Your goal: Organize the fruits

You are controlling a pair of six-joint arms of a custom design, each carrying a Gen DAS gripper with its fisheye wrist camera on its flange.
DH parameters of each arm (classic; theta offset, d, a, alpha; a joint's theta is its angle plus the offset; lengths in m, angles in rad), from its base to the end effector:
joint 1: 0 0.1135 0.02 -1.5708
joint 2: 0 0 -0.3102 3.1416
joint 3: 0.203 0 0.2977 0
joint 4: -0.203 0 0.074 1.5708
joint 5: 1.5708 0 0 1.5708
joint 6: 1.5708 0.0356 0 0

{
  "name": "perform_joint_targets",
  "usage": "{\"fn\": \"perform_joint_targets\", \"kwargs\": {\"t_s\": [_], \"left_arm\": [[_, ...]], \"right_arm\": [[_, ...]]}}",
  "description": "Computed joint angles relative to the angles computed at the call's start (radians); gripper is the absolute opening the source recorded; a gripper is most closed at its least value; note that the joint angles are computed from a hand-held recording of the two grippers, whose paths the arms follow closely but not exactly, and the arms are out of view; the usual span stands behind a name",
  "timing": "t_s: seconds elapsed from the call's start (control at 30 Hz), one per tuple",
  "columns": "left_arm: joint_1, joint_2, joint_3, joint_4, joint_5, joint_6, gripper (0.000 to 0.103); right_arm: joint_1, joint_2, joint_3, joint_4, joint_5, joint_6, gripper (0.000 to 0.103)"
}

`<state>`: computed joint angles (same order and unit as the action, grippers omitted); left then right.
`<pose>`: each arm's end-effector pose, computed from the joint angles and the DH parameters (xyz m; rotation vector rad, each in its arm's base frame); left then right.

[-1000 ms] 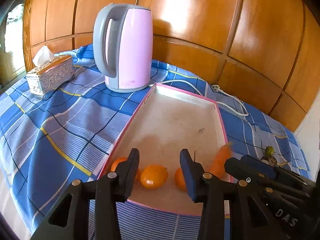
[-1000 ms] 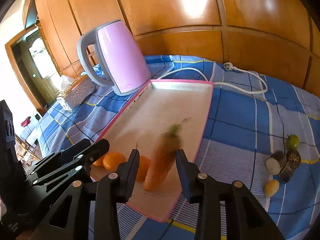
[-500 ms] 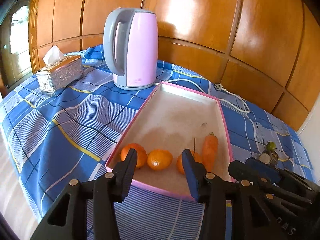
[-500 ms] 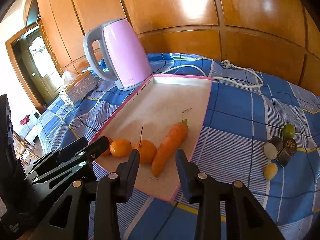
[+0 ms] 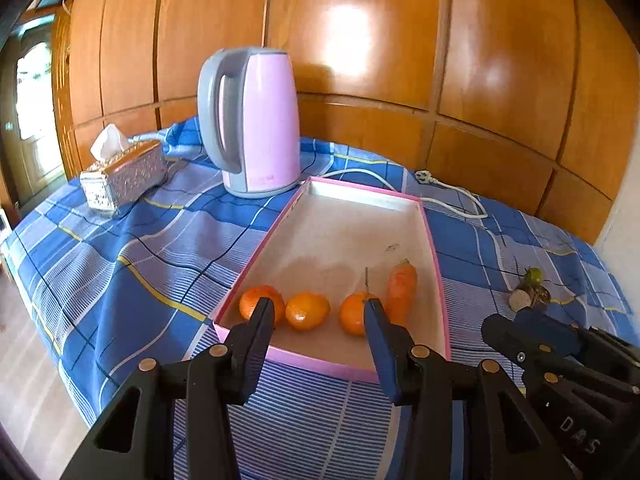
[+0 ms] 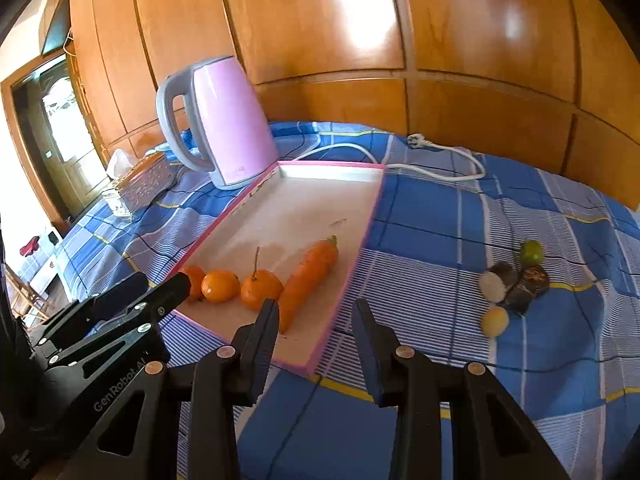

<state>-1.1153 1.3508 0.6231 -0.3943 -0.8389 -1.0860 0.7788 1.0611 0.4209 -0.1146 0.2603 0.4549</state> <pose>0.1348 -0.2150 0.1790 -0.1921 2.2086 -0.0033 0.1611 0.1461 0.1840 -0.2438 2.3043 0.3315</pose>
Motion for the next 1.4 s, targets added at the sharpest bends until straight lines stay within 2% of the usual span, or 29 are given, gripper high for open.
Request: {"fn": "perform_joint_targets", "kwargs": {"t_s": [0.17,0.3,0.77,0.97,1.03,1.17,1.2,1.23,1.3,1.33,1.4], "left_arm": [[-0.055,0.015,0.028,-0.042,-0.041,-0.012,0.049],[-0.099,0.024,0.048,-0.072,-0.071,-0.028,0.054],[-0.208,0.105,0.144,-0.136,-0.129,-0.019,0.057],[-0.219,0.140,0.164,-0.109,-0.101,0.011,0.058],[-0.220,0.148,0.166,-0.090,-0.083,0.022,0.058],[-0.217,0.176,0.176,-0.053,-0.045,0.061,0.058],[-0.216,0.182,0.177,-0.042,-0.035,0.071,0.058],[-0.216,0.189,0.179,-0.030,-0.024,0.081,0.058],[-0.213,0.206,0.185,-0.006,-0.006,0.106,0.058],[-0.210,0.212,0.187,0.008,0.007,0.117,0.058],[-0.203,0.217,0.183,0.043,0.039,0.140,0.058]], "right_arm": [[-0.001,-0.088,-0.033,-0.064,0.042,0.022,0.039],[-0.014,-0.179,-0.063,-0.119,0.065,0.036,0.053],[-0.044,-0.483,-0.073,-0.390,0.258,0.021,0.054],[-0.067,-0.487,-0.073,-0.477,0.345,0.030,0.054],[-0.118,-0.522,-0.087,-0.488,0.304,0.009,0.054],[-0.347,-0.600,-0.127,-0.492,0.092,-0.072,0.054],[-0.414,-0.607,-0.135,-0.487,0.026,-0.102,0.053],[-0.530,-0.634,-0.152,-0.480,-0.104,-0.154,0.053],[-0.683,-0.649,-0.166,-0.479,-0.272,-0.207,0.054],[-0.757,-0.643,-0.174,-0.478,-0.337,-0.227,0.054],[-0.833,-0.619,-0.180,-0.468,-0.405,-0.257,0.063]]}}
